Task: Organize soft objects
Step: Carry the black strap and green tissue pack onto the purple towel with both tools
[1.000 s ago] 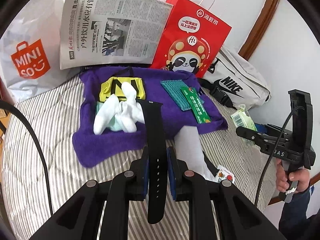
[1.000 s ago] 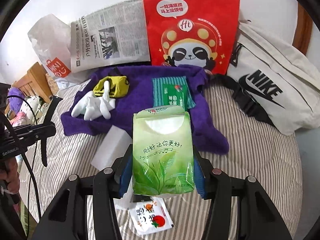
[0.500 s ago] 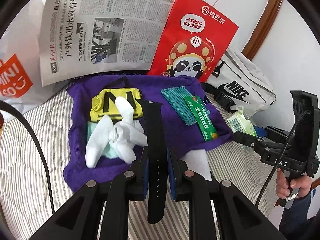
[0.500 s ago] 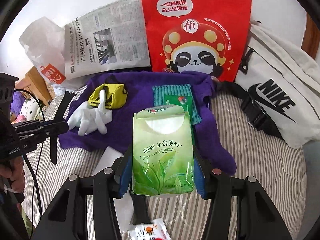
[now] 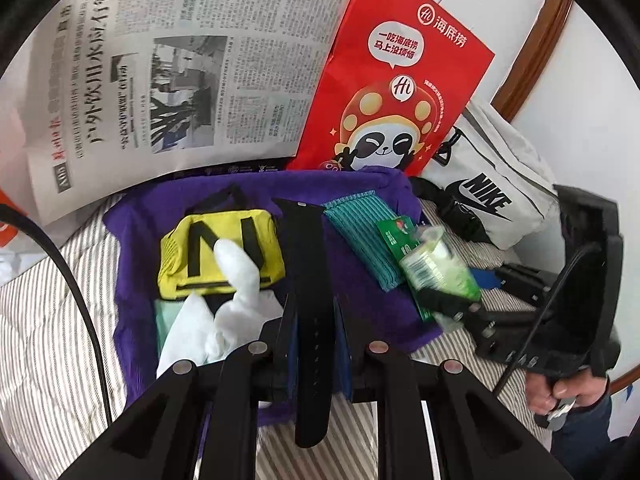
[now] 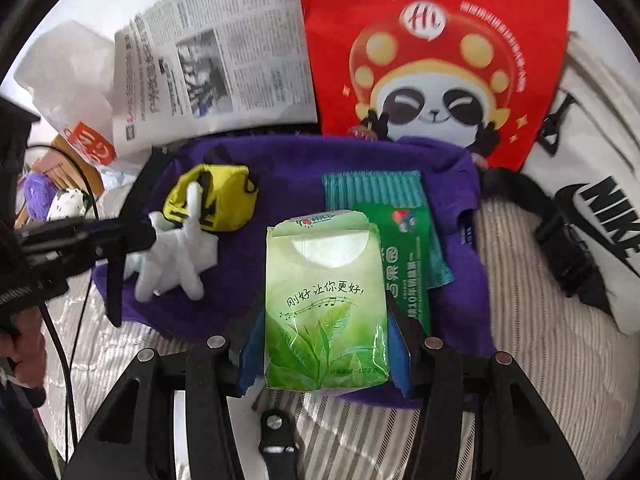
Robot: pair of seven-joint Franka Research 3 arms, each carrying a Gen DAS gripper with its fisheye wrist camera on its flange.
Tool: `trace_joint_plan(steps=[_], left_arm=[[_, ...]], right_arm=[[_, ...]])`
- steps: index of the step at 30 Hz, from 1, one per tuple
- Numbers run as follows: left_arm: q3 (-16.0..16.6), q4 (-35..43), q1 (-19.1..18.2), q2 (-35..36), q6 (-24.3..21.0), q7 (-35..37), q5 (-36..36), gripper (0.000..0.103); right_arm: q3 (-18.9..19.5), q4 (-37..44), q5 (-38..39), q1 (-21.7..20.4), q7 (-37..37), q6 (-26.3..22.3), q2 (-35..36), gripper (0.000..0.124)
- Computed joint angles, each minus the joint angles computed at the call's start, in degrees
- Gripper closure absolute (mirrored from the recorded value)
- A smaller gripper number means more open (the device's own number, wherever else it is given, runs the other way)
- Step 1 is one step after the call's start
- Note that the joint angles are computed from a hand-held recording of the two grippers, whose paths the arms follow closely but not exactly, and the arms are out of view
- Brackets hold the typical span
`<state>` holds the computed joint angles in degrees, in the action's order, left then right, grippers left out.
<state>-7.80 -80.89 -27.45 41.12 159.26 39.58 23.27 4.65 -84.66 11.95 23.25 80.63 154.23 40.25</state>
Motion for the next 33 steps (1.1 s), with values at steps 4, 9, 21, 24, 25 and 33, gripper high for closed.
trace_joint_plan(steps=[4,9,21,24,25,33], left_arm=[[-0.65,4.55,0.42,2.85,-2.58,2.67,-0.70,0.087],[-1.64,10.30,0.84,6.84,-4.70,6.44,-2.47,0.087],[-1.35,22.57,-1.25,15.45,-13.35,14.61,-5.95,0.087],[-0.88,23.62,-1.66,16.20,-14.56,15.11,-6.04,0.087],[-0.79,23.89,-1.74,16.37,-14.92,15.19,-6.08,0.087],[-0.33,23.98,-2.13,16.26,-15.89,14.32,-6.45,0.087]], right_arm=[[-0.61,2.77,-1.14,0.54,-0.10,-1.66,2.47,0.072],[-1.28,4.85,-3.00,1.29,-1.11,-2.77,4.36,0.072],[-1.33,4.54,-3.98,1.42,-3.60,-2.02,4.77,0.071],[-1.12,4.68,-3.68,1.31,-3.75,-1.97,4.94,0.071],[-1.03,4.54,-3.56,1.23,-3.88,-1.86,4.88,0.071],[0.46,5.97,-1.08,-0.31,-4.68,-4.82,4.87,0.056]])
